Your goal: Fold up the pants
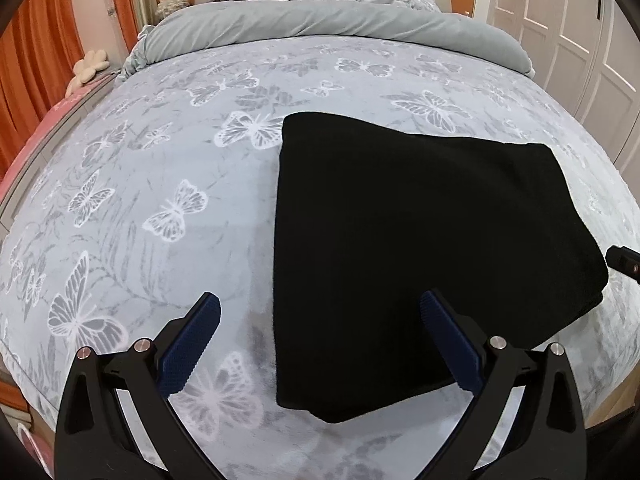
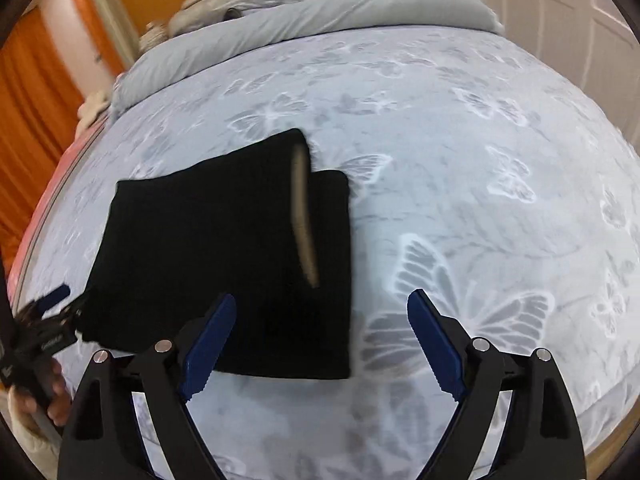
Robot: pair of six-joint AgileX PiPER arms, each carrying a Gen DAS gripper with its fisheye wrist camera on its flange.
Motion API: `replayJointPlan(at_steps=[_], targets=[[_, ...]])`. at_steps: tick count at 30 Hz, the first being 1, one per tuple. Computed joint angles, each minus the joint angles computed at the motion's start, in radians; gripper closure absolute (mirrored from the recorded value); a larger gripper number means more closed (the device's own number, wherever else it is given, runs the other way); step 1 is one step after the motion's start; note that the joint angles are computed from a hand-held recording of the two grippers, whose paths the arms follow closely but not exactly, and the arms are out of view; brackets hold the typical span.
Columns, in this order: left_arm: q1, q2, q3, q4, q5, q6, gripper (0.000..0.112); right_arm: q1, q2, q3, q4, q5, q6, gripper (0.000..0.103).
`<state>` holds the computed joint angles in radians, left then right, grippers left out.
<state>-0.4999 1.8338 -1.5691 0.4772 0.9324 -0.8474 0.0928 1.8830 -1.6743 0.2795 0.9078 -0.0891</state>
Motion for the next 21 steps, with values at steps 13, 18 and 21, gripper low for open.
replayJointPlan(at_steps=[13, 18, 21], targets=[[0.153, -0.011, 0.036, -0.49, -0.098, 0.278, 0.014, -0.055, 0.067, -0.052, 0.221, 0.097, -0.029, 0.017], [0.215, -0.049, 0.088, -0.547, -0.142, 0.263, 0.014, -0.077, 0.051, -0.039, 0.251, 0.082, -0.033, 0.017], [0.228, -0.046, 0.091, -0.569, -0.148, 0.273, 0.014, -0.058, 0.068, -0.058, 0.216, 0.102, -0.029, 0.017]])
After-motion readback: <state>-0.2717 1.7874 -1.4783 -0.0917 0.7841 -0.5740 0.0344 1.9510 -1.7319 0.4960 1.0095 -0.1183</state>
